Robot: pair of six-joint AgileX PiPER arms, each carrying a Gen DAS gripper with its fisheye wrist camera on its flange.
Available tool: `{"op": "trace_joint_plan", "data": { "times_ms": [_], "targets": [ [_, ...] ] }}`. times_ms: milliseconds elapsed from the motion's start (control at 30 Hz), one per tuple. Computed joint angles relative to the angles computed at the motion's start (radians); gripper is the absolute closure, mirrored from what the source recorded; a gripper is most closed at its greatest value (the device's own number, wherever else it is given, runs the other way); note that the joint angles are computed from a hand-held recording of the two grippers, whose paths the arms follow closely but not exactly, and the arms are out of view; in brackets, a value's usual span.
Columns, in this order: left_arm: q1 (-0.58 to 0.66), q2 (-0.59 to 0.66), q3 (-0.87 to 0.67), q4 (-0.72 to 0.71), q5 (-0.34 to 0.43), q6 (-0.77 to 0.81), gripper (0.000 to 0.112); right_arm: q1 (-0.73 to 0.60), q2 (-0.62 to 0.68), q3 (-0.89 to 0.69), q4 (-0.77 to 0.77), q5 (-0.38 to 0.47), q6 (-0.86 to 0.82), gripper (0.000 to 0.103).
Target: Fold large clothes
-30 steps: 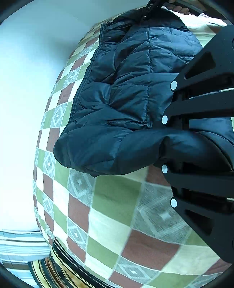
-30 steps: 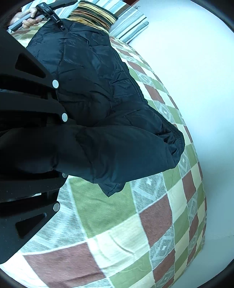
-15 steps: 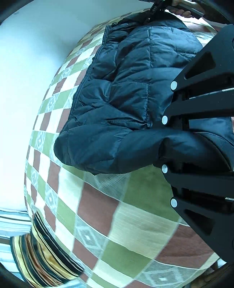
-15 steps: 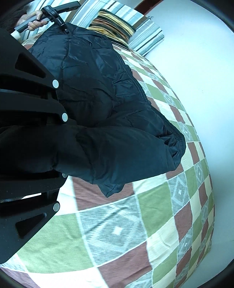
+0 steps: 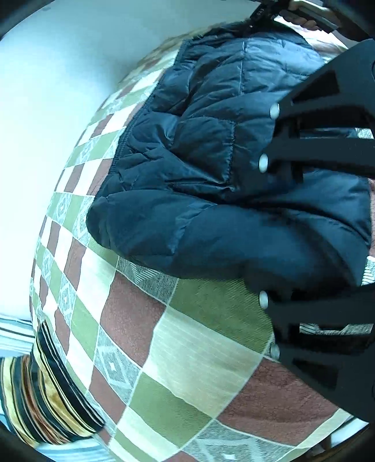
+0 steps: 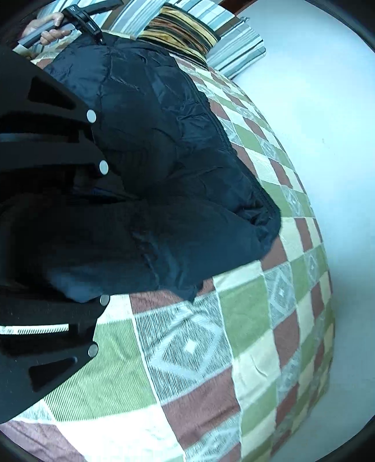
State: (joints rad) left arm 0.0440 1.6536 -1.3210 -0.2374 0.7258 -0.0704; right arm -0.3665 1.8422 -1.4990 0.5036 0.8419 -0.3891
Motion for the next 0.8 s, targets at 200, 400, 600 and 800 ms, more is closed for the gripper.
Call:
{"op": "trace_joint_plan", "data": {
  "times_ms": [200, 400, 600, 800],
  "targets": [
    [0.019, -0.057, 0.079, -0.071, -0.057, 0.053, 0.041, 0.016, -0.109, 0.052, -0.086, -0.084, 0.08, 0.053],
    [0.013, -0.041, 0.079, -0.057, -0.055, 0.043, 0.037, 0.113, -0.267, 0.139, -0.244, -0.214, 0.191, 0.05],
    [0.024, -0.014, 0.045, -0.015, -0.03, 0.002, 0.036, 0.236, -0.241, 0.122, -0.204, -0.104, 0.14, 0.05],
    [0.033, 0.025, -0.022, 0.018, 0.01, 0.026, 0.036, 0.389, -0.177, 0.078, -0.274, -0.104, 0.224, 0.051]
  ]
}}
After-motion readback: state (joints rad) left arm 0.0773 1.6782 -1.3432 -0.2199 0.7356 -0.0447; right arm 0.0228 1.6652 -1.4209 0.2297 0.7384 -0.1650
